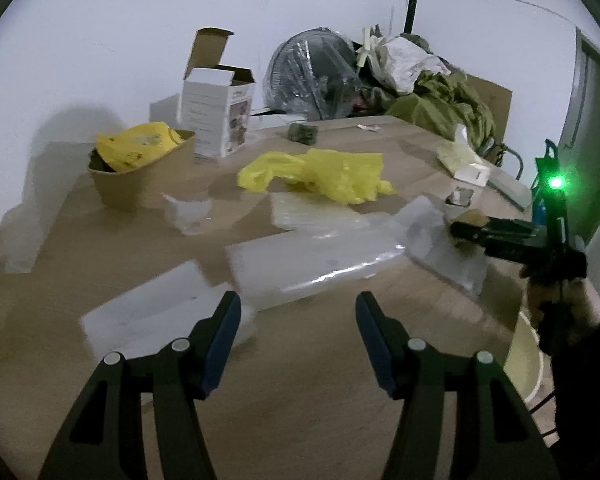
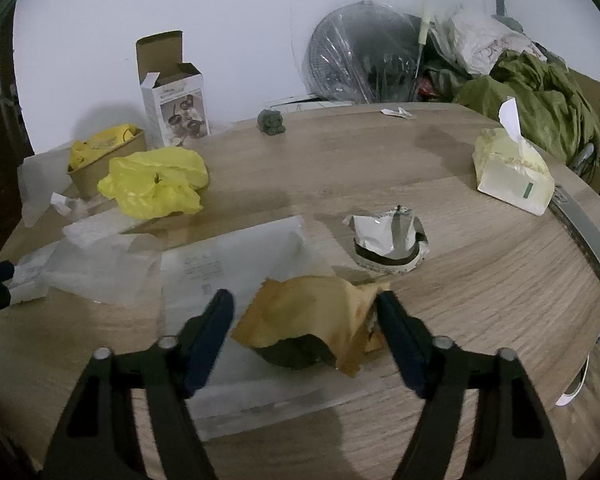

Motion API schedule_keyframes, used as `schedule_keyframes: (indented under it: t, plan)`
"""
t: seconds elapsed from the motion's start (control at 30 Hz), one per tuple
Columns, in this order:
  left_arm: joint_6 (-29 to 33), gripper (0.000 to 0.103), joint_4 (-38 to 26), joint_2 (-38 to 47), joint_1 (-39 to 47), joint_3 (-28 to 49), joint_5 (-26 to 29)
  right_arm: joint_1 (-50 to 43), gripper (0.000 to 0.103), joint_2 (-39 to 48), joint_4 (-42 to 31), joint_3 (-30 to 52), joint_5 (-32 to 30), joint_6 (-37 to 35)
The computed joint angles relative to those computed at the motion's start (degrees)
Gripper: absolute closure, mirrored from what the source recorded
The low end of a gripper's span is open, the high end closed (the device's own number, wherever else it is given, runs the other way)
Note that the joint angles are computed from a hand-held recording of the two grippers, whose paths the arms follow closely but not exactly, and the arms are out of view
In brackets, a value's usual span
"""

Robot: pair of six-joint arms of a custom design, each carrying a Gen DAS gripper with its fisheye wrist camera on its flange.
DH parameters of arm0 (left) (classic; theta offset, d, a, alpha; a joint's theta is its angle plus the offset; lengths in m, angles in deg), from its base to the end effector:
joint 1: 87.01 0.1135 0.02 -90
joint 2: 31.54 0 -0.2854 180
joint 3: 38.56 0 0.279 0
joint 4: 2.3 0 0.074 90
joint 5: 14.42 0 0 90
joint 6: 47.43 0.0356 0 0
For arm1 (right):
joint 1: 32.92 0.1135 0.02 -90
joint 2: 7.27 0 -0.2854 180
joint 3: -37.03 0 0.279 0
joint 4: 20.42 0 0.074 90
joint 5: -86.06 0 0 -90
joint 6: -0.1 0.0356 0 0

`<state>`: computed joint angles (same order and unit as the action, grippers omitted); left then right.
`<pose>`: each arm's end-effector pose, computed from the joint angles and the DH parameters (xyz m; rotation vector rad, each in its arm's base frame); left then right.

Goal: Collect trash
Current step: 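Move the right gripper to the brown paper wrapper and close on it, then lift the brown wrapper with the right gripper while the left gripper grasps a clear plastic sleeve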

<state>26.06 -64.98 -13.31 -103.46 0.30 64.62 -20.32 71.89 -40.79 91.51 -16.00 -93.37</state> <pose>0.0891 -0.0193 0.2281 -0.0988 2.2875 -0.0781 0.2879 0.0720 0.2003 -0.4313 2.3188 0.3257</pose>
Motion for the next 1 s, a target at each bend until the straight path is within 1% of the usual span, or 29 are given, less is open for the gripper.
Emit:
schedule_keyframes:
  t: [0.03, 0.07, 0.1, 0.13, 0.17, 0.2, 0.23, 0.33, 0.5, 0.63, 0.7, 0.73, 0.8, 0.83, 0.87, 0.9, 0.93, 1.0]
  plan:
    - [1.57, 0.043, -0.45, -0.38, 2.56, 0.10, 2.11, -0.15, 0.044, -0.20, 0.05, -0.19, -0.51, 0.21]
    - [4.17, 0.043, -1.05, -0.95, 6.86, 0.24, 5.90, -0.26, 0.050, -0.38, 0.24, -0.30, -1.05, 0.52]
    - [6.54, 0.043, -1.74, -1.28, 10.45, 0.42, 8.95, -0.19, 0.053, -0.53, 0.34, -0.34, -1.10, 0.50]
    - [8.65, 0.043, -2.33, -1.31, 13.20, 0.55, 10.89, -0.14, 0.058, -0.62, 0.37, -0.43, -1.05, 0.41]
    - [11.34, 0.043, -2.97, -1.34, 16.05, 0.60, 12.26, -0.04, 0.062, -0.74, 0.40, -0.55, -1.10, 0.46]
    - [12.08, 0.043, -3.53, -1.44, 16.33, 0.60, 11.84, 0.06, 0.065, -0.80, 0.45, -0.64, -1.20, 0.38]
    - [14.41, 0.043, -4.05, -1.09, 18.49, 0.62, 12.60, 0.19, 0.068, -0.97, 0.51, -0.80, -1.15, 0.26]
    - [19.37, 0.043, -4.86, -0.05, 22.74, 0.45, 13.87, 0.48, 0.073, -2.67, 0.99, -1.81, -1.18, -0.02]
    - [27.72, 0.043, -5.56, 1.22, 27.38, -0.06, 14.34, 0.90, 0.074, -6.21, 1.02, -3.02, -0.64, 0.05]
    - [32.57, 0.043, -4.37, 2.77, 29.47, -1.11, 13.52, 0.53, 0.074, -9.20, 0.63, -3.65, -0.78, 0.27]
    - [36.63, 0.043, -3.78, 4.30, 34.85, -1.13, 17.52, 0.22, 0.074, -10.63, 0.28, -4.01, -1.15, 0.33]
    - [38.80, 0.043, -3.68, 5.29, 38.34, -0.94, 20.42, 0.06, 0.074, -11.30, 0.14, -4.23, -1.36, 0.34]
    - [41.24, 0.043, -3.90, 6.43, 42.30, -0.50, 24.15, -0.13, 0.074, -12.59, -0.42, -4.60, -1.46, 0.25]
    - [42.33, 0.046, -3.91, 7.08, 43.88, -0.38, 25.67, -0.15, 0.074, -13.14, -0.76, -4.79, -1.42, 0.10]
    - [43.07, 0.051, -3.82, 7.80, 44.84, -0.35, 26.68, -0.06, 0.074, -13.41, -0.83, -4.97, -1.23, 0.09]
    - [43.50, 0.058, -3.62, 8.89, 45.30, -0.32, 27.12, -0.19, 0.074, -13.85, -1.05, -5.18, -1.27, -0.01]
    - [43.81, 0.060, -3.46, 9.62, 45.56, -0.45, 27.39, -0.45, 0.074, -14.31, -1.19, -5.53, -1.41, -0.12]
    - [44.40, 0.060, -3.11, 10.67, 45.86, -0.58, 27.86, -0.47, 0.074, -14.54, -1.39, -5.59, -1.16, -0.01]
